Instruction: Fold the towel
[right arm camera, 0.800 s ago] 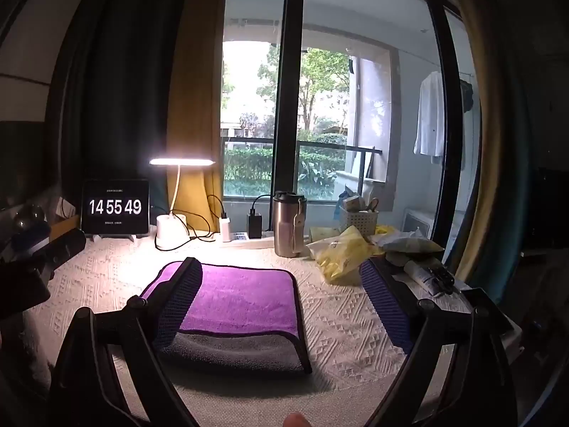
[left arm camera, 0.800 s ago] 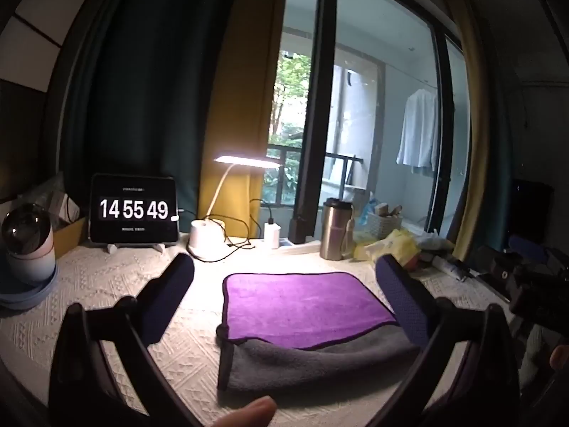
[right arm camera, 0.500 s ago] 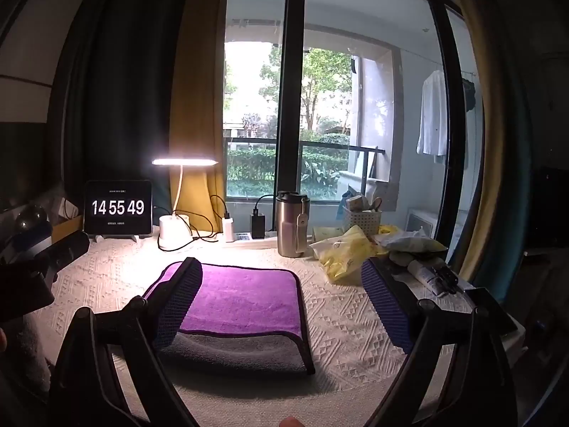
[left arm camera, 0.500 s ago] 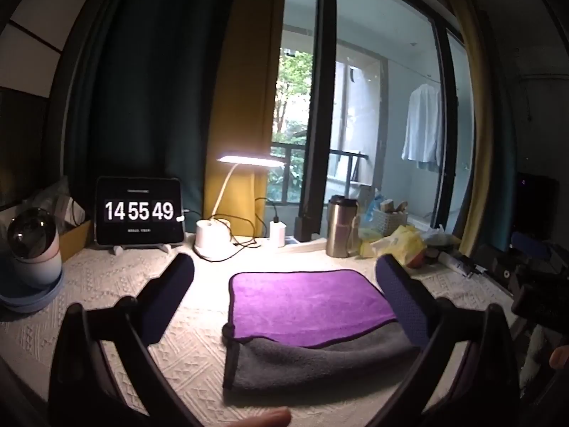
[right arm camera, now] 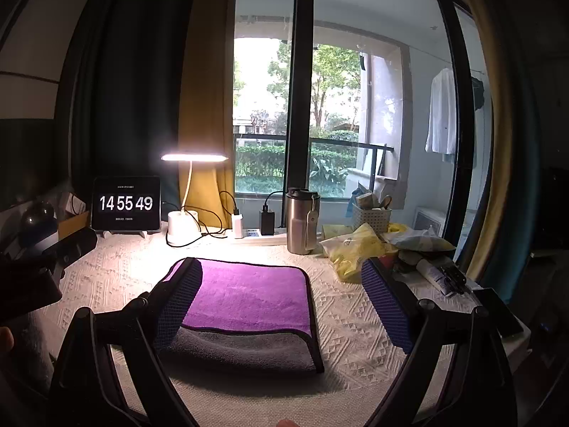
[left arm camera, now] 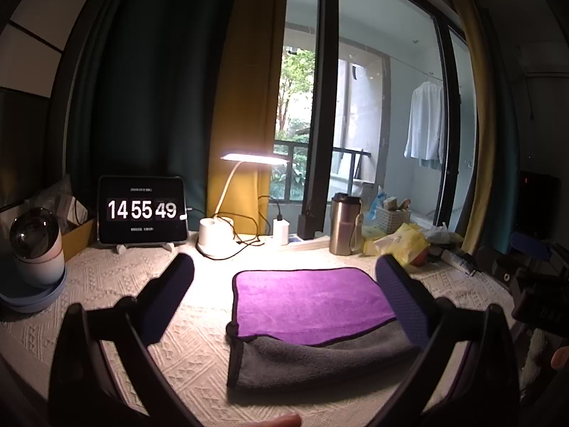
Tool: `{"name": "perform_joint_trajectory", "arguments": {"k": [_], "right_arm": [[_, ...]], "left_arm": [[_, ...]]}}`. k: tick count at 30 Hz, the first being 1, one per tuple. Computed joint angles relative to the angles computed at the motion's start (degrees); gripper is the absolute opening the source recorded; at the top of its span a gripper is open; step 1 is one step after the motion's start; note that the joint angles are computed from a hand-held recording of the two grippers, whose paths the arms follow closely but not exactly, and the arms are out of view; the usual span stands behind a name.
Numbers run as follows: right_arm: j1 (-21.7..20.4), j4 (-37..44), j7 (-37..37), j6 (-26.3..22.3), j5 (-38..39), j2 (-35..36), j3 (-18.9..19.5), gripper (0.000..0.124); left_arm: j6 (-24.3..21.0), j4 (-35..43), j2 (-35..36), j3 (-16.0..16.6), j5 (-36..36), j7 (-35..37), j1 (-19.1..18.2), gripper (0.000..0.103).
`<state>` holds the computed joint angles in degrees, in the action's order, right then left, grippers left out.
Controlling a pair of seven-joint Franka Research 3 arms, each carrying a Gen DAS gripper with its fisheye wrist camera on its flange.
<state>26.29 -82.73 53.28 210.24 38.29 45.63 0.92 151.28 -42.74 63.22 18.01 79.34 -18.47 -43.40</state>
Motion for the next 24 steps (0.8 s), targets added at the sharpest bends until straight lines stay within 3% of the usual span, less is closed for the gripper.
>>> {"name": "perform_joint_trajectory", "arguments": {"k": [24], "right_arm": [[0.8, 0.8, -1.2, -1.4, 2.3, 0.3, -1.0, 0.093]], "left_arm": [[-0.6, -1.8, -1.3, -0.3, 1.3, -0.9, -0.1, 0.103]]}}
